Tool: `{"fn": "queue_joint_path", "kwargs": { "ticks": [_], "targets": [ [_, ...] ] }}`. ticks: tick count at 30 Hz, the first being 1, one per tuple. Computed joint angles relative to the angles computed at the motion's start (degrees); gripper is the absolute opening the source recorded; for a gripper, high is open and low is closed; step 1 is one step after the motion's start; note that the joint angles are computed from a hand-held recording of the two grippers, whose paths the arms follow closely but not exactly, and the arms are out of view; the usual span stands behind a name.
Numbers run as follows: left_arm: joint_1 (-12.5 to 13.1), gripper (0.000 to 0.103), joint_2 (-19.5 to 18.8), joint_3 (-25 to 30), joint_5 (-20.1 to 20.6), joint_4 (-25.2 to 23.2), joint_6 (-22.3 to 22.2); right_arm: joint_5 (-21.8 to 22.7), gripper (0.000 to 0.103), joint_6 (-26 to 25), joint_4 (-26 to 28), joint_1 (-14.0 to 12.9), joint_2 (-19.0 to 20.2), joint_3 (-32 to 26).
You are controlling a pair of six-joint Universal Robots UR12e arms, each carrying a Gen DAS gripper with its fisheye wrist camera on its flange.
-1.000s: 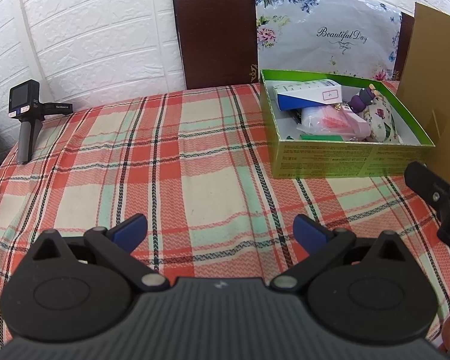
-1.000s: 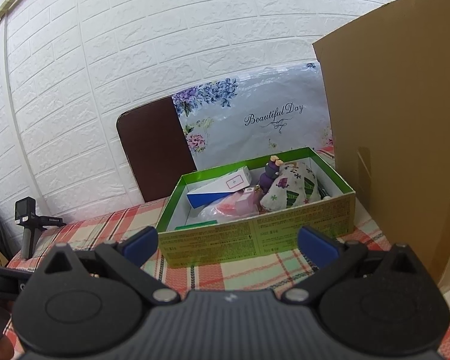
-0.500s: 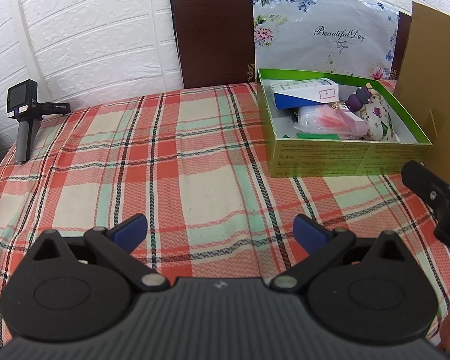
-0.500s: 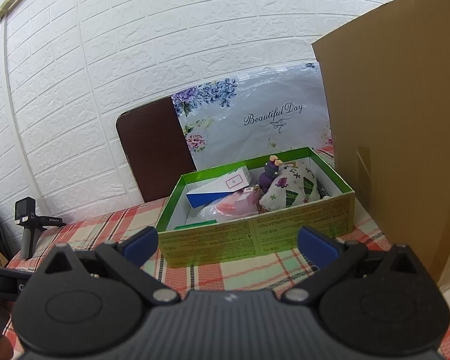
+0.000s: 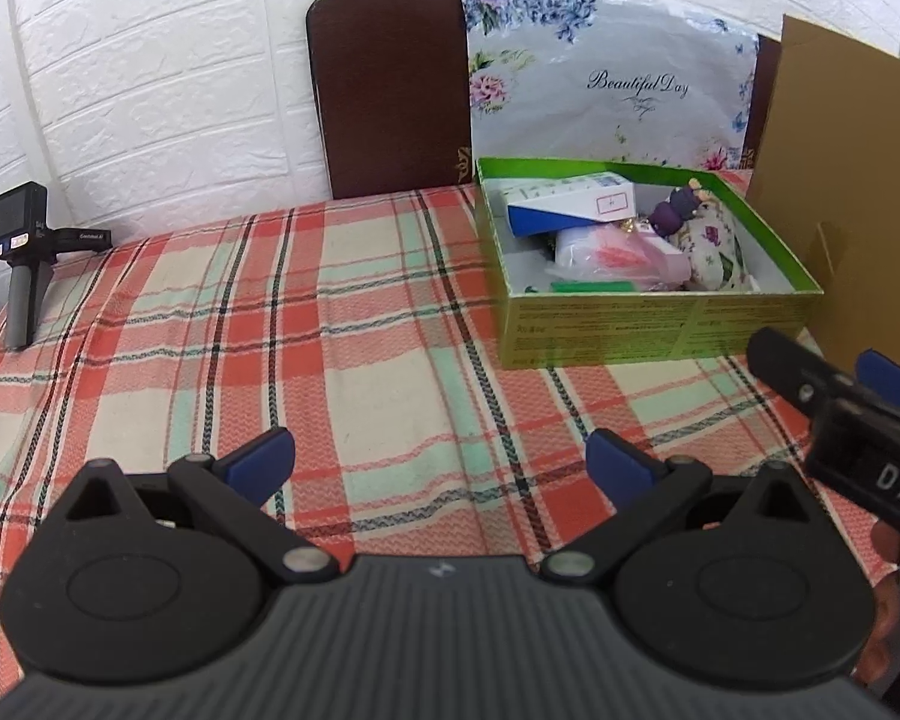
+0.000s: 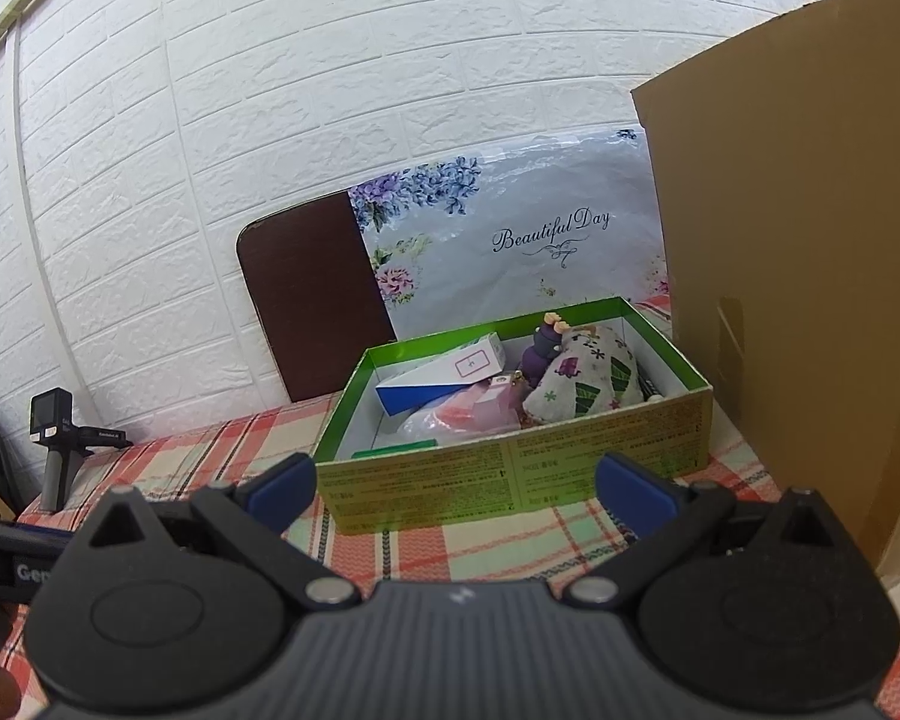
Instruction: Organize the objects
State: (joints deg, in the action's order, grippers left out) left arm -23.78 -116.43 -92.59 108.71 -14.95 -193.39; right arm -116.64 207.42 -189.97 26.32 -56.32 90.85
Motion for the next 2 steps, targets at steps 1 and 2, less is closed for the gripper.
{"fn": "queue_joint_path", "kwargs": {
  "ticks": [1, 2],
  "targets": [
    [-0.05, 0.103, -0.08, 0.10, 0.62, 0.07, -0.10, 0.04, 0.103, 0.04, 0.04, 0.01, 0.01, -0.02],
    [-0.07, 0.103, -0.16, 0.22, 1.25, -0.15, -0.37, 0.12, 0.103, 0.09, 0.11, -0.02, 0.01, -0.04]
  ]
}}
